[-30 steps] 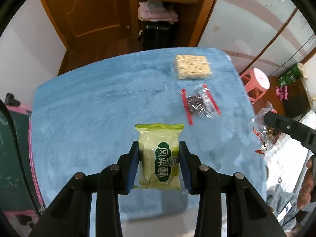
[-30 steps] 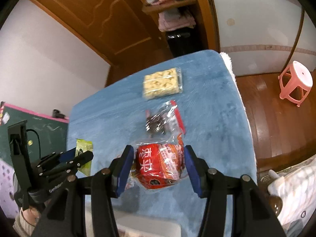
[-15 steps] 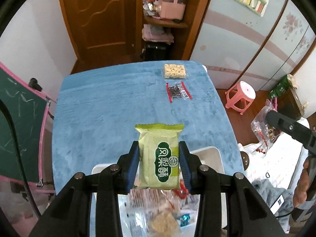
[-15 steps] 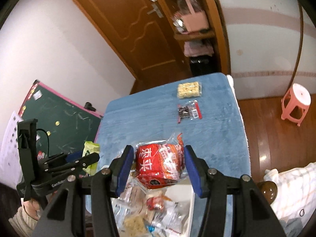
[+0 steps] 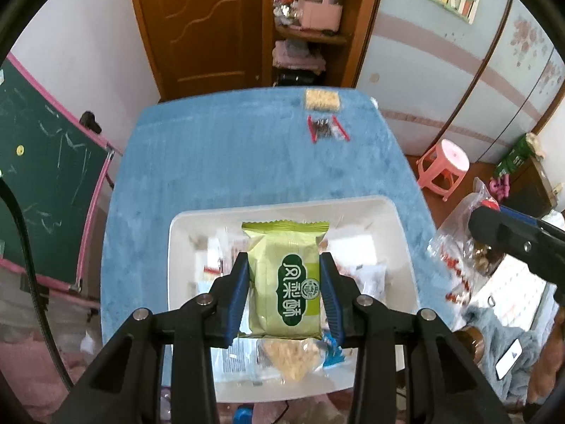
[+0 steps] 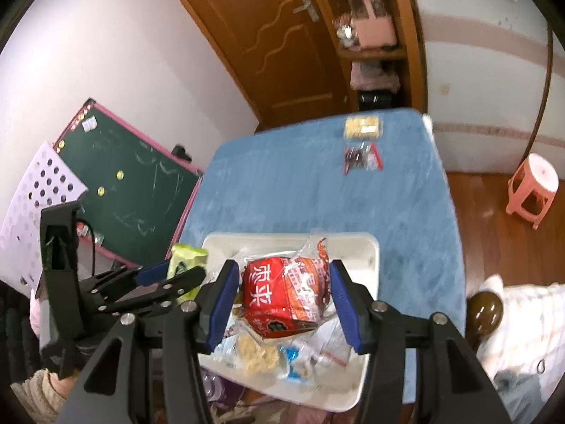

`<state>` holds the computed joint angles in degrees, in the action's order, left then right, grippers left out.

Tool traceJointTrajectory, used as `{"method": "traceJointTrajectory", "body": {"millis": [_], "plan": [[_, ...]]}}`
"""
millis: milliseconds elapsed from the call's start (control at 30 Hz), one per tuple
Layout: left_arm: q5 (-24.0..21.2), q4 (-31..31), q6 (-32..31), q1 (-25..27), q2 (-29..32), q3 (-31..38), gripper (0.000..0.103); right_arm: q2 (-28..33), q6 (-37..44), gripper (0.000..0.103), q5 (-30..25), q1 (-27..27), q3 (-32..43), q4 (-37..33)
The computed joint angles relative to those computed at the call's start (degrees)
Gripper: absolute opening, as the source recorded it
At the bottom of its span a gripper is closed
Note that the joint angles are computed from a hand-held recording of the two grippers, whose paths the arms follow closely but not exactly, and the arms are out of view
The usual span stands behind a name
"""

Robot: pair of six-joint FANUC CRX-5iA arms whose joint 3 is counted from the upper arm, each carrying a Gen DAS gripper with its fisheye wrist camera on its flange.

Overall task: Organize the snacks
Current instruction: 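Carry the red pack and green cake into the white tray and release both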

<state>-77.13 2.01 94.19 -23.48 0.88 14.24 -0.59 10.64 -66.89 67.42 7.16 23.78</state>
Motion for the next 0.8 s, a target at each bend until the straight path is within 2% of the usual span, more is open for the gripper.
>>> {"method": "traceJointTrajectory", "body": {"millis": [200, 500, 600, 633, 667, 700, 733, 800], "plan": [[-0.06, -1.2, 0.66, -1.04, -0.96, -2.16, 0.038, 1.58, 0.7, 0.053, -2.17, 1.7, 0.91, -1.32], [-0.38, -2.49, 1.67, -1.83, -1.44, -2.7, 0.038, 3.45, 1.16, 0.054, -5.18, 1.53, 2.87, -4.29], [-0.65, -2.91, 2.23, -1.76, -1.61, -2.73, 0.04, 4.35, 2.59, 0.057, -5.82, 1.39, 4.02, -5.4], [-0.58, -2.88, 2.31, -1.65, -1.81, -2.94, 0.049, 4.87, 3.17, 0.057, -6.3, 1.5, 4.6, -5.13], [-0.34, -2.93, 2.5, -1.57, -2.08, -3.15, 0.066, 4.9, 3.38, 0.057, -5.97, 1.62, 4.52, -4.79], [0.23, -3.25, 2.84, -1.59, -2.49, -3.41, 0.073, 4.97, 3.45, 0.057, -5.69, 1.75, 4.51, -4.32], [0.83, -3.83, 3.36, -1.79, -2.91, -3.58, 0.08, 5.14, 3.42, 0.057, -5.65, 1.91, 4.61, -3.77], [1.61, -5.05, 3.76, -2.3, -3.46, -3.45, 0.08, 5.89, 3.71, 0.059, -6.68, 2.15, 5.4, -3.19]]}}
